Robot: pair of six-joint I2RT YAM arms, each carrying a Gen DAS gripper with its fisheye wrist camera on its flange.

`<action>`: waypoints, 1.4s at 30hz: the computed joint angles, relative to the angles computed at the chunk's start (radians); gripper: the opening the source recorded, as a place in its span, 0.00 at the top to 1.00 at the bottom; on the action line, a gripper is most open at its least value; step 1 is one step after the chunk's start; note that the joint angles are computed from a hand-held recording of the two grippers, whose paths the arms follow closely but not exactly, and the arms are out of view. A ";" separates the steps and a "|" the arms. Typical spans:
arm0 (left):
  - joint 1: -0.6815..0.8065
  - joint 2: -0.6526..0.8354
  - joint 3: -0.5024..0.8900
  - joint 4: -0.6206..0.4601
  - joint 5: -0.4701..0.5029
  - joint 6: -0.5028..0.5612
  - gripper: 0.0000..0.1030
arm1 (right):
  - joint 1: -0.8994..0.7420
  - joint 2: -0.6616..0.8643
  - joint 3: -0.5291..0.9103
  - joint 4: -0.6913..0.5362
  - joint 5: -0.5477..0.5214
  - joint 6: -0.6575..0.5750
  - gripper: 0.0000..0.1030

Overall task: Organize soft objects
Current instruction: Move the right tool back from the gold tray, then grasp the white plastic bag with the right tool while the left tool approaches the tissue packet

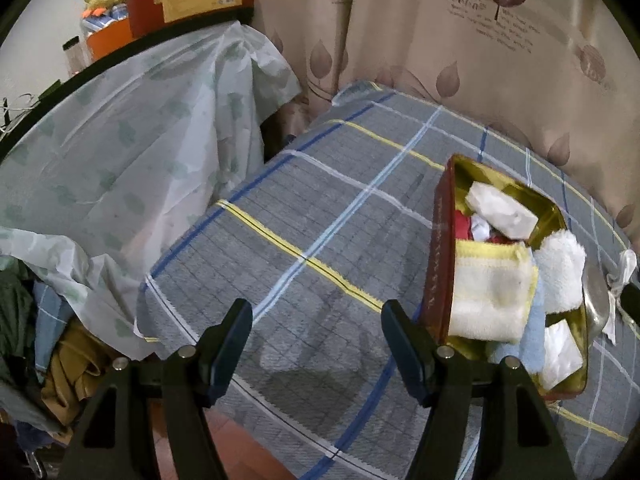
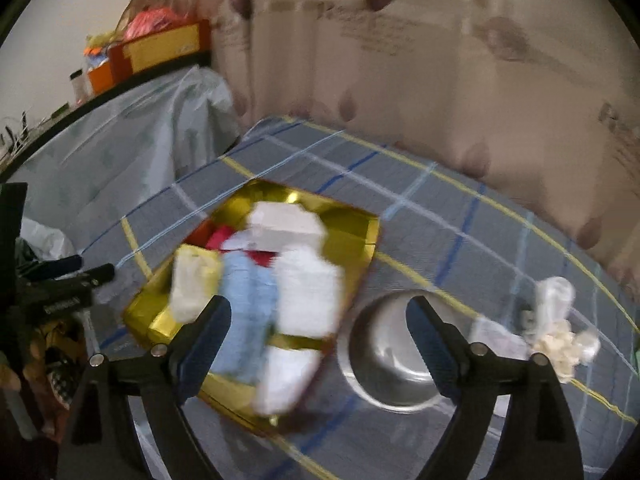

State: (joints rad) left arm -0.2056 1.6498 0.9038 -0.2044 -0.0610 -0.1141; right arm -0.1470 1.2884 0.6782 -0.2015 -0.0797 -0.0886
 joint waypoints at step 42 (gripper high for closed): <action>-0.663 0.276 0.511 -0.288 -0.132 -0.043 0.33 | -0.941 0.814 0.541 0.089 -0.226 -0.270 0.35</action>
State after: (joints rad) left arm -0.8684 1.9254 1.4146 -0.4926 -0.1930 -0.1571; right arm -1.0882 2.1022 1.2191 -0.1129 -0.3055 -0.3585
